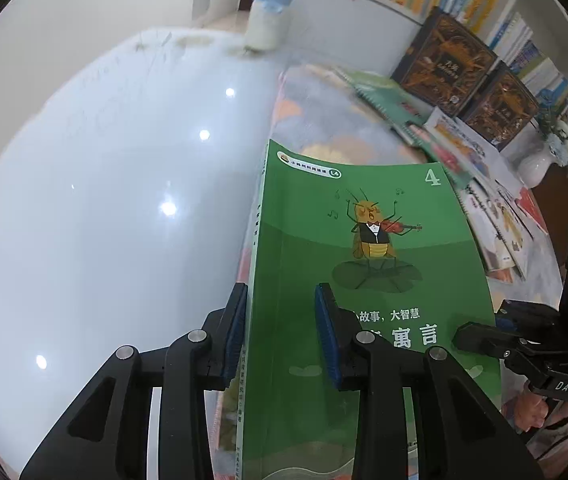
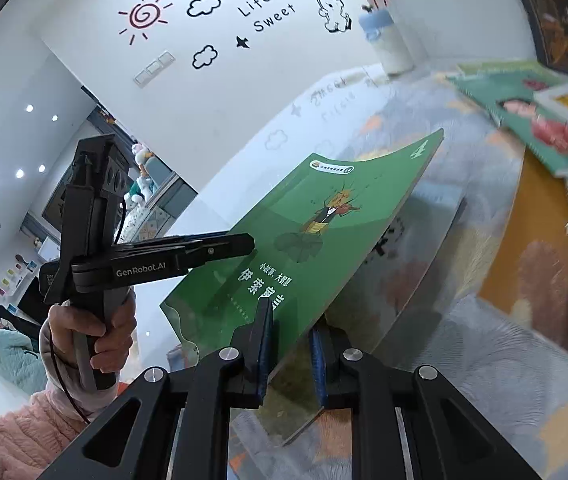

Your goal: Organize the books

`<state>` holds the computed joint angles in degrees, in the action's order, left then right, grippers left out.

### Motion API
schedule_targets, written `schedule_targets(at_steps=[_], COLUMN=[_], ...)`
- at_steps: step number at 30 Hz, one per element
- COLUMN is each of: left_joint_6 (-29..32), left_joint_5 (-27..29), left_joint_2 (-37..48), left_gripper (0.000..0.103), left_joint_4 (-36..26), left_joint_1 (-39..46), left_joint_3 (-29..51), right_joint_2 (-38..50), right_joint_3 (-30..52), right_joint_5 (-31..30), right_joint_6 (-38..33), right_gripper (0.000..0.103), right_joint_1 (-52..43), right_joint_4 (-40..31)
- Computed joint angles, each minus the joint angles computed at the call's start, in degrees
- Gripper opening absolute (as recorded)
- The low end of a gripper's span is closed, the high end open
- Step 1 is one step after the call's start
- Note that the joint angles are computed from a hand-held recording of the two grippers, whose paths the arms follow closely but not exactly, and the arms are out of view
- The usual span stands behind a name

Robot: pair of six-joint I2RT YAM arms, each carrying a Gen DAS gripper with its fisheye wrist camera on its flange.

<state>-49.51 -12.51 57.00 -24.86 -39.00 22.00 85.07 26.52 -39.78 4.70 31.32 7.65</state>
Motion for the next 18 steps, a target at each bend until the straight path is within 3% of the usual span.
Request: schedule_targets(at_steps=[4,18], left_joint_6=[0.7,1.0], left_joint_5=[2.1,0.2], left_joint_2=[-1.2,2.0], left_gripper=[0.03,0.035], left_joint_4=[3.1,5.1], left_joint_1=[2.2,1.1], left_joint_3=[-3.6,-3.8], right_joint_2=[2.9,3.5], right_joint_3=[0.4,-1.0], right_joint_5=[1.5,5.5], right_joint_6=[0.1,1.4], right_gripper=[0.016,0.016], right_joint_1=[0.7,3.1], right_joint_4=[2.4,4.5])
